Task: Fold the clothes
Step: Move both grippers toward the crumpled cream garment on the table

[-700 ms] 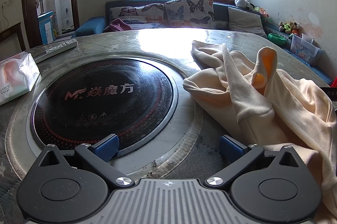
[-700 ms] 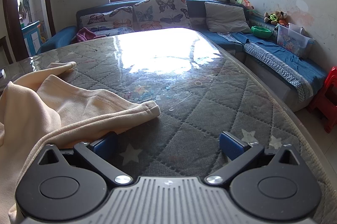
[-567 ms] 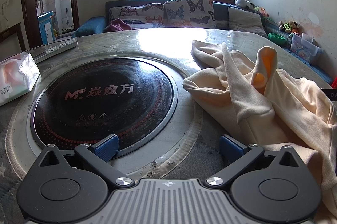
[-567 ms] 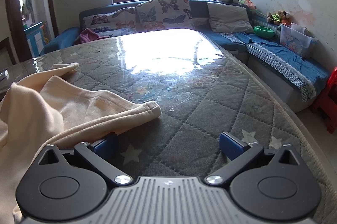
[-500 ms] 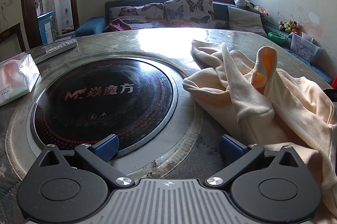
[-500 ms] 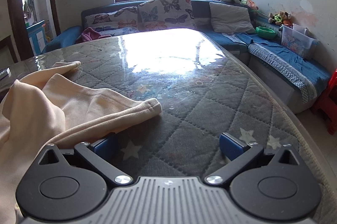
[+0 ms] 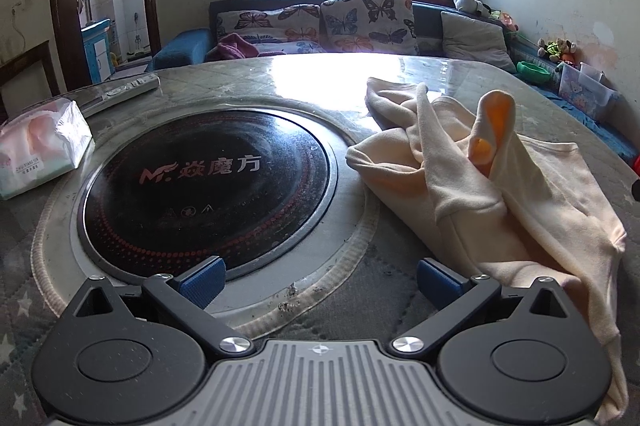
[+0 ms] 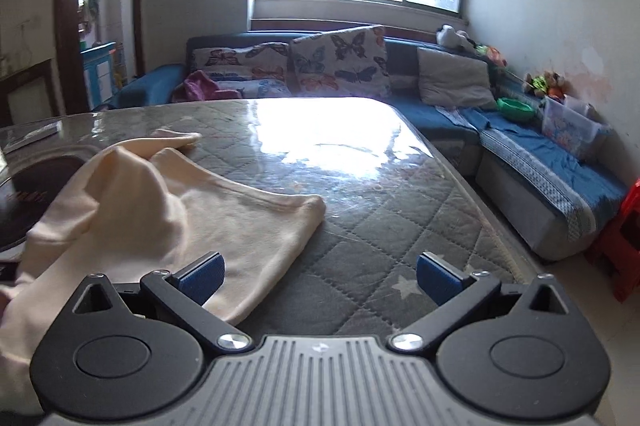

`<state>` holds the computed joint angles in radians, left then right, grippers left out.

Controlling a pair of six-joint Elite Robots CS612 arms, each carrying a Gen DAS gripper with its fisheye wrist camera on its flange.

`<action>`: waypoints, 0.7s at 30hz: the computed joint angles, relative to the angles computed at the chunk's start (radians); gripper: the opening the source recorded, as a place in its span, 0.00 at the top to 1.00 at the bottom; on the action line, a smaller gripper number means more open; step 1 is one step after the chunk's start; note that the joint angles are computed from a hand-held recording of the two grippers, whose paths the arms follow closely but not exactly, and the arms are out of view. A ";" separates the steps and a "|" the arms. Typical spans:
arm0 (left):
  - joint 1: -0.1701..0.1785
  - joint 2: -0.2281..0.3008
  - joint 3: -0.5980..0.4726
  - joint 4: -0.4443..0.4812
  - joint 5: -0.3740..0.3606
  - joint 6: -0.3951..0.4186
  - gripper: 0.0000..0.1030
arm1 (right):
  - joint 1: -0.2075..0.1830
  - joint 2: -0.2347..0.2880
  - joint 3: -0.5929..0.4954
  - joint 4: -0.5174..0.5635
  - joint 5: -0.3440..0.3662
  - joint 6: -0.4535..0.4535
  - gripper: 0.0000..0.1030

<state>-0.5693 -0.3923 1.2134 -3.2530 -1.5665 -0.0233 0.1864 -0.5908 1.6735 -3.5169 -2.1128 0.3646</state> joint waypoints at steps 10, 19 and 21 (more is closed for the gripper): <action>-0.017 -0.059 0.096 -0.022 0.036 0.015 0.00 | 0.043 -0.014 0.037 -0.044 0.084 -0.071 0.00; -0.034 -0.105 0.180 -0.048 0.067 -0.007 0.00 | 0.054 -0.033 0.075 -0.072 0.183 -0.105 0.00; -0.037 -0.112 0.195 -0.053 0.073 -0.010 0.00 | 0.058 -0.034 0.080 -0.080 0.204 -0.119 0.00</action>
